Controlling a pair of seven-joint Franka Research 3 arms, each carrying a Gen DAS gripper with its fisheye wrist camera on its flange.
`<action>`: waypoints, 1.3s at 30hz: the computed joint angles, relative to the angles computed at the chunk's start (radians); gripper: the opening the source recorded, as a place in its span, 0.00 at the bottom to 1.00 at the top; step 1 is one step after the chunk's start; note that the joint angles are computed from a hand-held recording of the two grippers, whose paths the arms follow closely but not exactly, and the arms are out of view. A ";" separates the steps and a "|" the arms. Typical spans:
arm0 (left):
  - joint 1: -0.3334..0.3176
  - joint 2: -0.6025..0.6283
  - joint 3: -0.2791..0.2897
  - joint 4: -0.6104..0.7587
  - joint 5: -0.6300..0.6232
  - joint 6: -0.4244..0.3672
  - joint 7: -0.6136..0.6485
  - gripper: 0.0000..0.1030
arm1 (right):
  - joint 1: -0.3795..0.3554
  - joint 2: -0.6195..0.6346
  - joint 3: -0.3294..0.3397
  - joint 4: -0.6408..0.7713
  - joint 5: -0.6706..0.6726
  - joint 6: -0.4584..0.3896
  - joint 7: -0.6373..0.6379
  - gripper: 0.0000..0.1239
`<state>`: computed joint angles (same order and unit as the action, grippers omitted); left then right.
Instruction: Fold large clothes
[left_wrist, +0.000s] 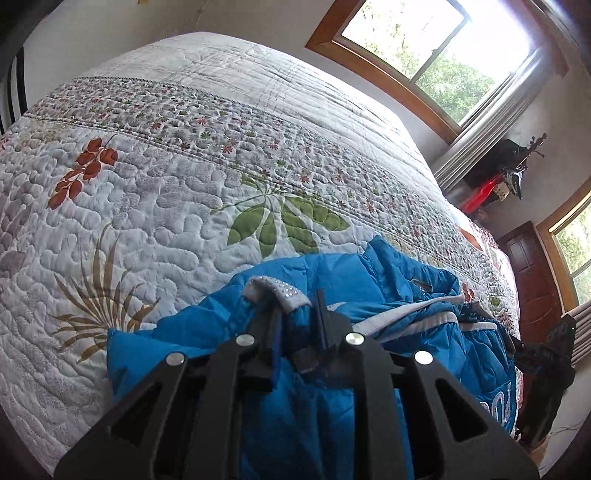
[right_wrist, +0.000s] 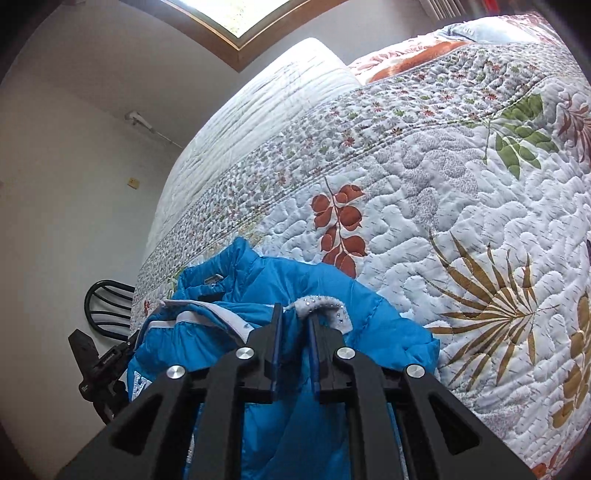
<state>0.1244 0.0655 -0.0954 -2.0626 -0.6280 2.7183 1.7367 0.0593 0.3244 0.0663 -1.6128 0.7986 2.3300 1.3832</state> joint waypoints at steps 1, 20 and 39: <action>0.002 0.003 0.000 0.007 -0.005 -0.011 0.006 0.17 | 0.000 0.009 -0.001 0.008 -0.003 -0.005 0.003 0.10; -0.063 -0.395 0.063 -0.390 -0.024 0.060 0.143 0.59 | 0.092 -0.386 -0.030 -0.444 -0.129 0.227 -0.011 0.47; -0.218 -0.277 0.184 -0.420 0.285 0.253 -0.080 0.12 | 0.132 -0.286 -0.050 -0.427 -0.254 0.314 0.166 0.07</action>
<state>-0.0931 -0.2115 0.0888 -2.4824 -0.3435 2.9716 1.6567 0.1917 0.0386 0.0167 -2.0395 0.5446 2.6437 1.5491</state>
